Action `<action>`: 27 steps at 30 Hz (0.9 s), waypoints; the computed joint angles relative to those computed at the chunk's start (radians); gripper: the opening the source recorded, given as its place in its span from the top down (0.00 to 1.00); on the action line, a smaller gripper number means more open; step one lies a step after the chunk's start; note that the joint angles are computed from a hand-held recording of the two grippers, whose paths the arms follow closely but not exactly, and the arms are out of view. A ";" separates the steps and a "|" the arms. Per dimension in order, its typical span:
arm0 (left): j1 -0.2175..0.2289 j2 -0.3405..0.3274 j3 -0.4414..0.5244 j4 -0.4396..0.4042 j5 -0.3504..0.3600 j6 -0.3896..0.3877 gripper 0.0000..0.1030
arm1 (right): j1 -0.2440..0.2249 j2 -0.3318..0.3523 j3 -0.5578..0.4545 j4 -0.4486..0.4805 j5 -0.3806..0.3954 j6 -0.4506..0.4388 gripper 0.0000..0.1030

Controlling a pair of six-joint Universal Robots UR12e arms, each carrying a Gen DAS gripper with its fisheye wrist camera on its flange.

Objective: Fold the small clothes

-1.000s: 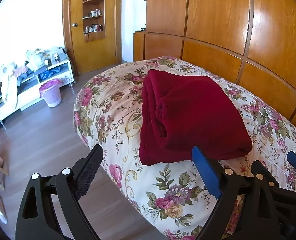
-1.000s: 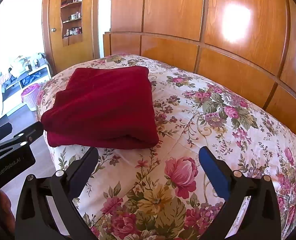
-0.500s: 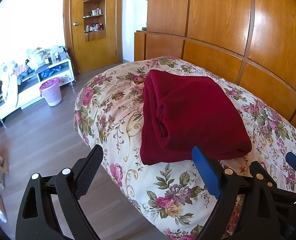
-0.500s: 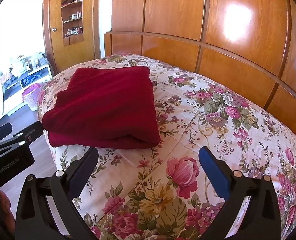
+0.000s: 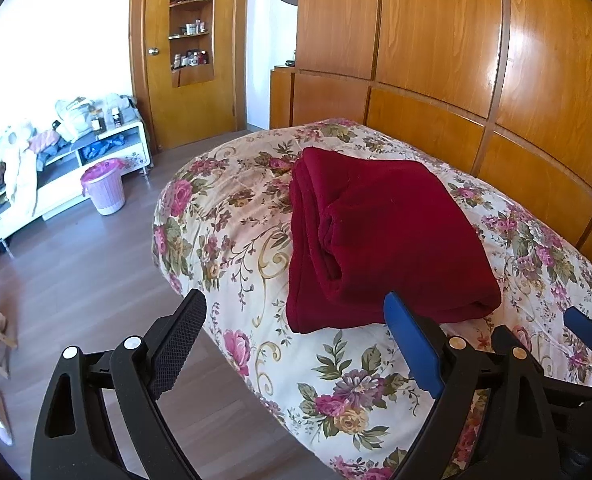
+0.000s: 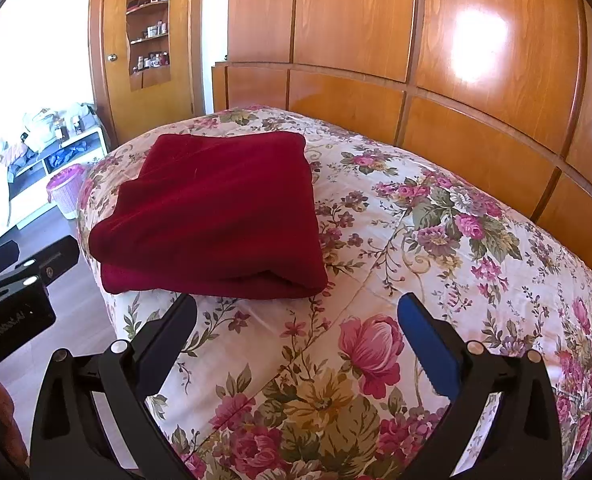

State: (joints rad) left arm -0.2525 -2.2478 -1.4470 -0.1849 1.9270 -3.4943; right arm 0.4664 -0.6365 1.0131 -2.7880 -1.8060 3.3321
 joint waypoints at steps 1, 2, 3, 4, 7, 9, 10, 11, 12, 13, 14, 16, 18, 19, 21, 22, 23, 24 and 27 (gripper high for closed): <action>-0.001 0.000 0.000 0.001 0.001 0.003 0.13 | 0.000 0.000 0.000 0.000 0.001 0.000 0.03; -0.001 0.001 0.000 0.002 0.002 0.003 0.13 | 0.000 0.000 -0.001 0.000 0.001 0.000 0.03; -0.001 0.002 -0.002 0.003 0.001 0.002 0.13 | 0.000 0.000 0.000 -0.001 0.001 -0.001 0.03; 0.000 0.002 -0.001 0.002 0.000 0.002 0.13 | 0.000 0.000 0.000 -0.001 0.001 -0.001 0.03; 0.002 0.003 -0.002 -0.003 -0.008 -0.007 0.13 | 0.001 0.001 0.000 -0.002 0.002 -0.001 0.03; 0.001 0.002 -0.001 -0.004 0.002 -0.015 0.13 | 0.001 0.002 -0.001 0.000 0.002 0.000 0.03; 0.001 0.001 -0.001 0.000 0.004 -0.011 0.13 | 0.001 0.001 -0.001 0.001 0.004 -0.001 0.03; 0.002 0.000 -0.002 0.008 0.001 -0.005 0.13 | 0.001 0.001 0.001 0.000 0.006 -0.002 0.03; 0.001 -0.001 -0.002 0.014 0.003 0.003 0.14 | 0.001 0.002 0.000 0.002 0.006 -0.005 0.03; 0.001 -0.002 -0.001 0.017 0.006 0.008 0.16 | 0.001 0.002 -0.001 0.003 0.008 -0.006 0.03; 0.001 -0.002 -0.003 0.020 0.006 0.009 0.17 | 0.001 0.002 0.000 0.002 0.013 -0.008 0.03; 0.001 -0.002 -0.003 0.022 0.009 0.003 0.17 | 0.001 0.002 0.001 -0.003 0.016 -0.011 0.03; -0.001 -0.004 -0.001 0.026 0.018 0.014 0.17 | 0.000 0.002 0.002 -0.007 0.018 -0.013 0.03; -0.002 -0.004 -0.001 0.020 0.021 0.012 0.17 | -0.001 0.001 0.003 -0.007 0.020 -0.013 0.03; -0.001 -0.002 0.001 0.001 0.015 -0.008 0.15 | -0.001 0.000 0.005 -0.009 0.019 -0.009 0.03; 0.001 -0.002 0.002 -0.007 0.011 -0.015 0.15 | -0.002 -0.001 0.007 -0.011 0.020 -0.006 0.03; 0.001 -0.002 0.002 -0.011 0.007 -0.017 0.15 | -0.003 -0.002 0.009 -0.011 0.020 -0.004 0.03; 0.002 -0.001 0.004 -0.022 0.003 -0.019 0.15 | -0.003 -0.003 0.012 -0.011 0.020 -0.001 0.03; 0.002 -0.001 0.003 -0.033 -0.002 -0.025 0.15 | -0.005 -0.007 0.019 -0.012 0.021 0.006 0.03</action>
